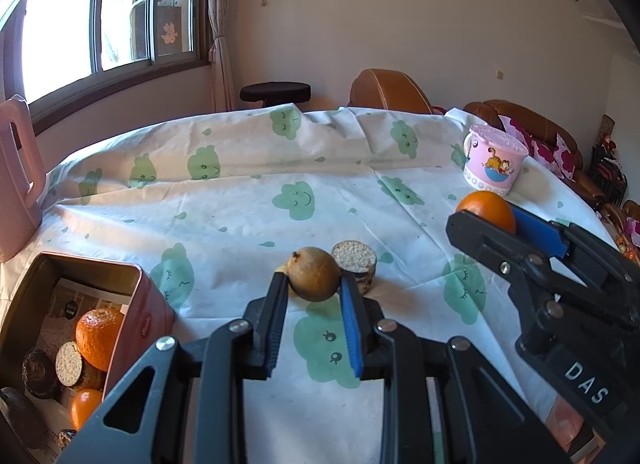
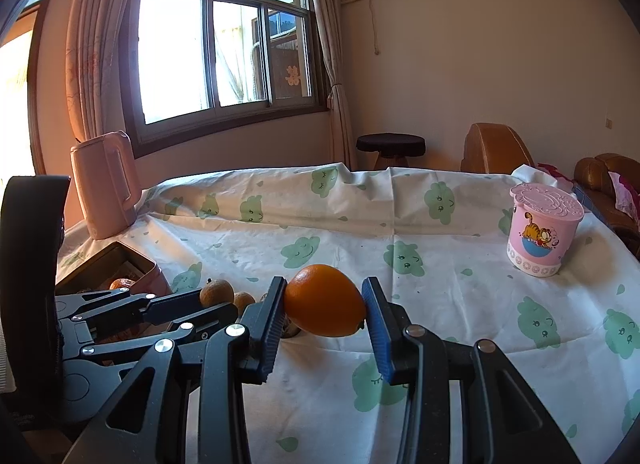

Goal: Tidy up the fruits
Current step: 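Lift the small orange with the right tool while the left tool lifts the brown fruit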

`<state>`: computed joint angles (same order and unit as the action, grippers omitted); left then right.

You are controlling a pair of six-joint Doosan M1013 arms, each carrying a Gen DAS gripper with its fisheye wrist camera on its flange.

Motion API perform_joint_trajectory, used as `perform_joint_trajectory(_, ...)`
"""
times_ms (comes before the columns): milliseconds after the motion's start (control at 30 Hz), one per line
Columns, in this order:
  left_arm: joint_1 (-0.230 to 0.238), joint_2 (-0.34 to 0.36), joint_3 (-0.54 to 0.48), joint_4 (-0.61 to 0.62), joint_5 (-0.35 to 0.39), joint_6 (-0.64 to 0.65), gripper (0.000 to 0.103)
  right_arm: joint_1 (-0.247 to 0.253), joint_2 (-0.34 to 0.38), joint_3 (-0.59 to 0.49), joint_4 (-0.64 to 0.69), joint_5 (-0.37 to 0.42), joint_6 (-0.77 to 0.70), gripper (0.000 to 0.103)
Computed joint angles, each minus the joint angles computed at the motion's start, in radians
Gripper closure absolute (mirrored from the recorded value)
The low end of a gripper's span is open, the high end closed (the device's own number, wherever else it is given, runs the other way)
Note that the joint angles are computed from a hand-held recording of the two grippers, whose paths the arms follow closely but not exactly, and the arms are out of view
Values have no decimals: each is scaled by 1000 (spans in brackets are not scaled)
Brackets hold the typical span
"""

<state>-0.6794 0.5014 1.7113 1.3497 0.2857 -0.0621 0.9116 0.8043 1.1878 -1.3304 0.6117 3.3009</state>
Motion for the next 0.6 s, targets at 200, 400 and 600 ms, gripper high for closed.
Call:
perform_joint_trajectory(200,-8,-8,17,150,25,-145,75,6,-3,9,-51,13,40,62)
perform_joint_trajectory(400,-14,-13,27,225,47,-222,75,11,-4,14,-93,31,68,62)
perform_joint_trajectory(600,-19,-18,39,314,70,-311,75,17,-4,18,-134,49,95,62)
